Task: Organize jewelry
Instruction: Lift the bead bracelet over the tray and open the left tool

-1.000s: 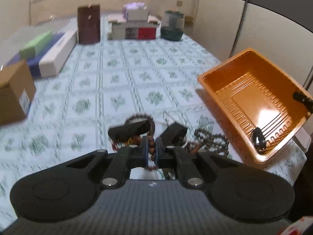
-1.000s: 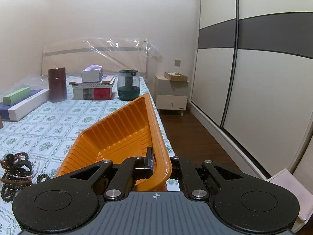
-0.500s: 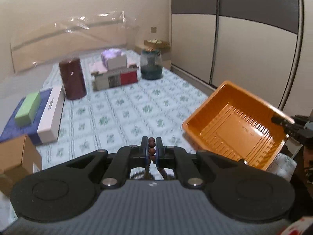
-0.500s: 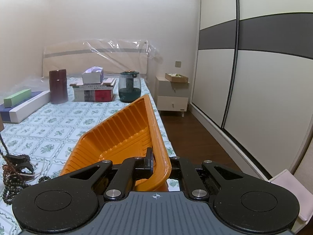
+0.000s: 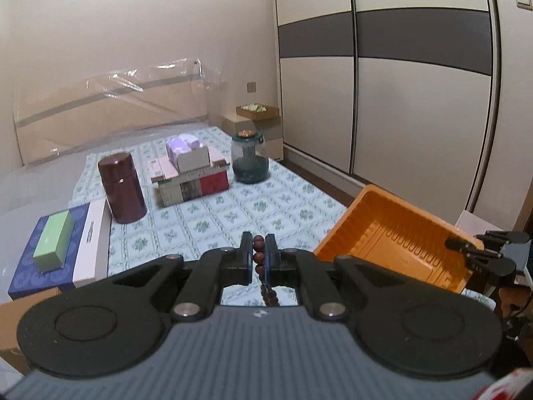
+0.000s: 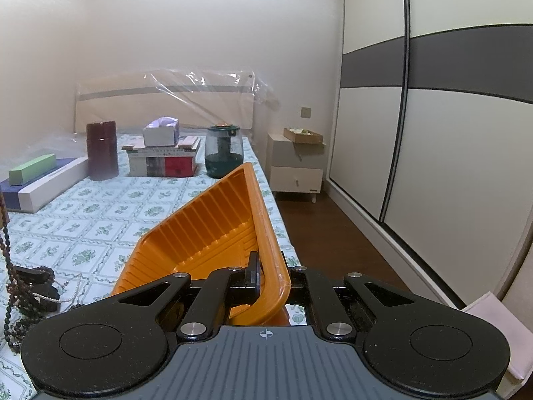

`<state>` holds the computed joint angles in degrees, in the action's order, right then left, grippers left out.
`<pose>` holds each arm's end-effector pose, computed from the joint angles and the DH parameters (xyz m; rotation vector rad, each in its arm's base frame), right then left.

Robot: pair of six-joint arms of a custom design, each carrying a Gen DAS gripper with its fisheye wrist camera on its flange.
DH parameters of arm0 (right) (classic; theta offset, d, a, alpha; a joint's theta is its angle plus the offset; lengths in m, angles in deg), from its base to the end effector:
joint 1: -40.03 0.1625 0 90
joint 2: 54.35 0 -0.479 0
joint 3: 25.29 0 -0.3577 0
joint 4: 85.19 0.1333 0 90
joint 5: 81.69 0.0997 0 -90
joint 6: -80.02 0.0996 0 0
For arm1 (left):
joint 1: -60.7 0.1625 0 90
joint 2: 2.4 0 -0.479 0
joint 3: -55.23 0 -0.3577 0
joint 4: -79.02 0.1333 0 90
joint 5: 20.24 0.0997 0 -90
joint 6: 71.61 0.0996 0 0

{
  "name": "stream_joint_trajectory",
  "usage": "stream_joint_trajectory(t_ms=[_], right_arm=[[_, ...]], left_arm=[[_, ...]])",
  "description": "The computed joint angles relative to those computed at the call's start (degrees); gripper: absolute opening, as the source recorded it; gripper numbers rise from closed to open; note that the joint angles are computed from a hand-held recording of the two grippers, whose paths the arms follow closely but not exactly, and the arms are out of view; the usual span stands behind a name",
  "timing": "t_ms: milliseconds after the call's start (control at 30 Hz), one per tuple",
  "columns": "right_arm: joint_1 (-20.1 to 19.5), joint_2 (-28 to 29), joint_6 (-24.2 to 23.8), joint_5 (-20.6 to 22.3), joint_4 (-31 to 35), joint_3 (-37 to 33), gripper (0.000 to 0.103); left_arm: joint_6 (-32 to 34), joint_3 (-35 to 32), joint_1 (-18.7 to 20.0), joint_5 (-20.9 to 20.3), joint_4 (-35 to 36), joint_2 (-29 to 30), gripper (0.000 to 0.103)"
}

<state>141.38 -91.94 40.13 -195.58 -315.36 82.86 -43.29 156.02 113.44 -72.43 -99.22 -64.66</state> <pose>0.2129 -0.5883 0.1791 0.6385 -2.0559 1.3238 -0.2251 -0.6169 0.3888 0.9481 2.1522 -1.1347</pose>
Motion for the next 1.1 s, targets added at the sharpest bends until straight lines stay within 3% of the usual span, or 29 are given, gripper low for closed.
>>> stream_joint_trajectory(t_ms=[567, 933, 1100], right_arm=[[0.1, 0.09, 0.44, 0.43, 0.31, -0.37, 0.008], [0.01, -0.02, 1.01, 0.79, 0.34, -0.15, 0.008], [-0.19, -0.13, 1.38, 1.1, 0.4, 0.04, 0.008]], left_arm=[[2.39, -4.12, -1.59, -4.07, 1.33, 2.23, 0.006], [-1.63, -8.16, -1.14, -14.41, 7.49, 8.39, 0.006], [-2.89, -10.55, -0.62, -16.44, 11.39, 12.1, 0.006]])
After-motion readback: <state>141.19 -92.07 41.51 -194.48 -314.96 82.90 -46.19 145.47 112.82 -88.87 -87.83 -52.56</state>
